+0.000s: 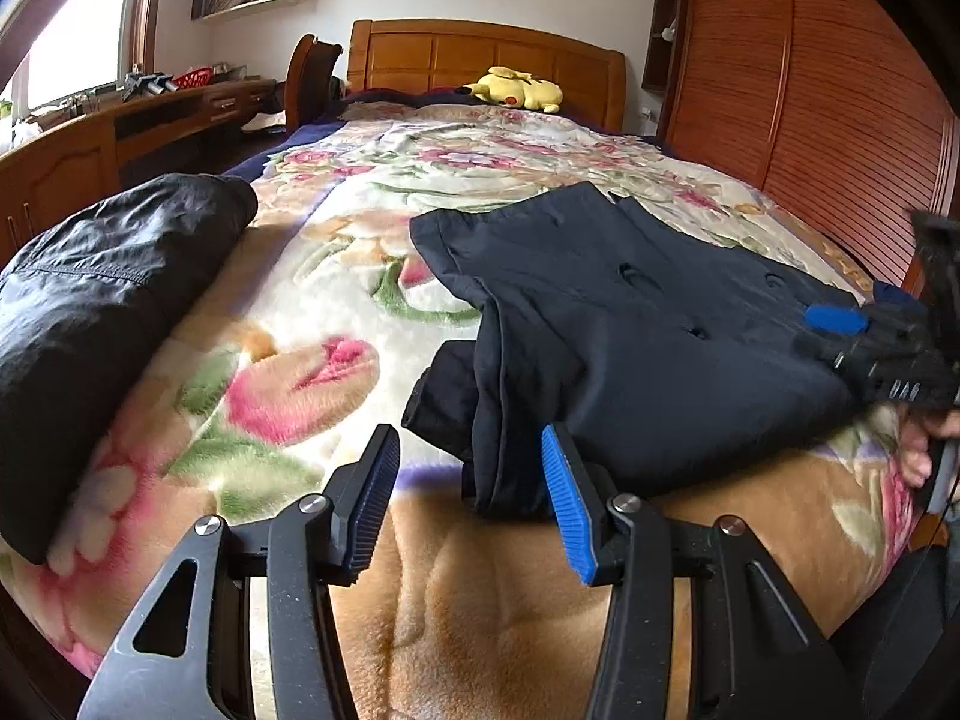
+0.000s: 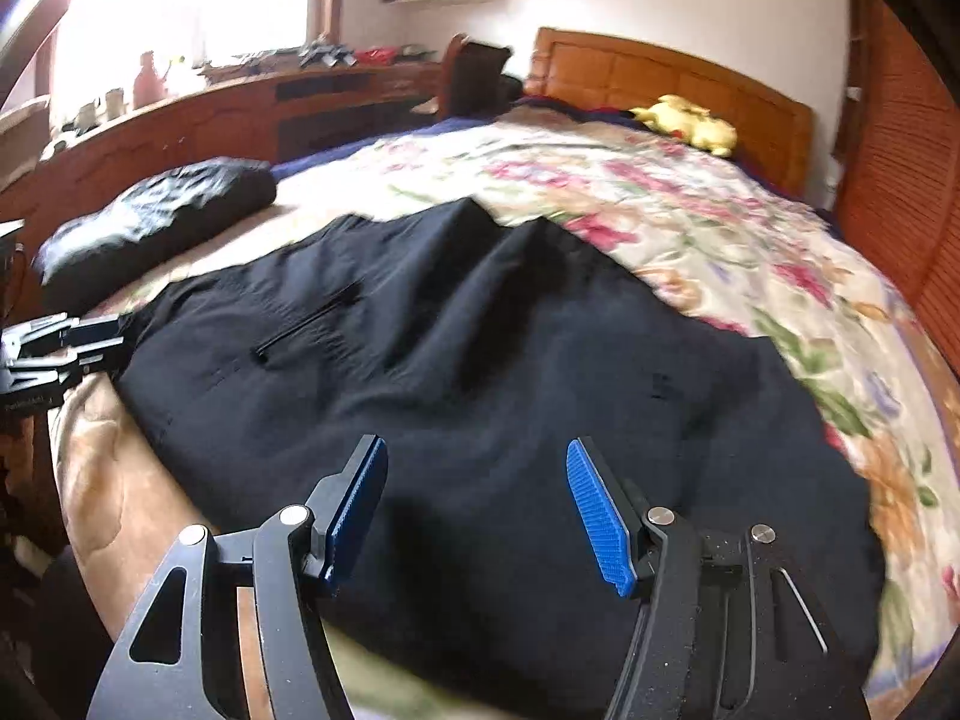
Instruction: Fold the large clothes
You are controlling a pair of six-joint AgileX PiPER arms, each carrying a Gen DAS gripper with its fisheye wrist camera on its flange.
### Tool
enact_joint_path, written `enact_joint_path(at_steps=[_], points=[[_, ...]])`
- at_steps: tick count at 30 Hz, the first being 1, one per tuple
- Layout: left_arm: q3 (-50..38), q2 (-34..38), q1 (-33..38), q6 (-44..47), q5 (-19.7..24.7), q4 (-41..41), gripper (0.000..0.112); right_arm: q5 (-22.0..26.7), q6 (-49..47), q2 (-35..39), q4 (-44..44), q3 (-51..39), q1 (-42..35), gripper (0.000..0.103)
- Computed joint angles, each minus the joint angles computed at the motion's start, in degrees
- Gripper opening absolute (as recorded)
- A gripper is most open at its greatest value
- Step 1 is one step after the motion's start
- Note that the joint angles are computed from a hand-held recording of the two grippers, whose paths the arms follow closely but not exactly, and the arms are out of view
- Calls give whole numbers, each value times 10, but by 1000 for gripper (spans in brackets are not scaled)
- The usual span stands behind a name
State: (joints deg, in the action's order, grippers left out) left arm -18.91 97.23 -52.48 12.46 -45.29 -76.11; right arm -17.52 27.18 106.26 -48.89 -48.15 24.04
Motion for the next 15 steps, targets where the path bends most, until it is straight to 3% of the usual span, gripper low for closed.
enact_joint_path(at_steps=[5,7,9,15], points=[[-1,-7,20,-15,20,31,48,-14,-119,27,121,4,10,64],[-7,-12,27,-15,28,42,34,-19,-120,30,123,6,11,64],[-37,-5,14,61,17,-25,13,-17,-127,37,129,3,13,64],[-95,-34,-32,202,-42,-142,6,-20,-48,33,50,-2,3,64]])
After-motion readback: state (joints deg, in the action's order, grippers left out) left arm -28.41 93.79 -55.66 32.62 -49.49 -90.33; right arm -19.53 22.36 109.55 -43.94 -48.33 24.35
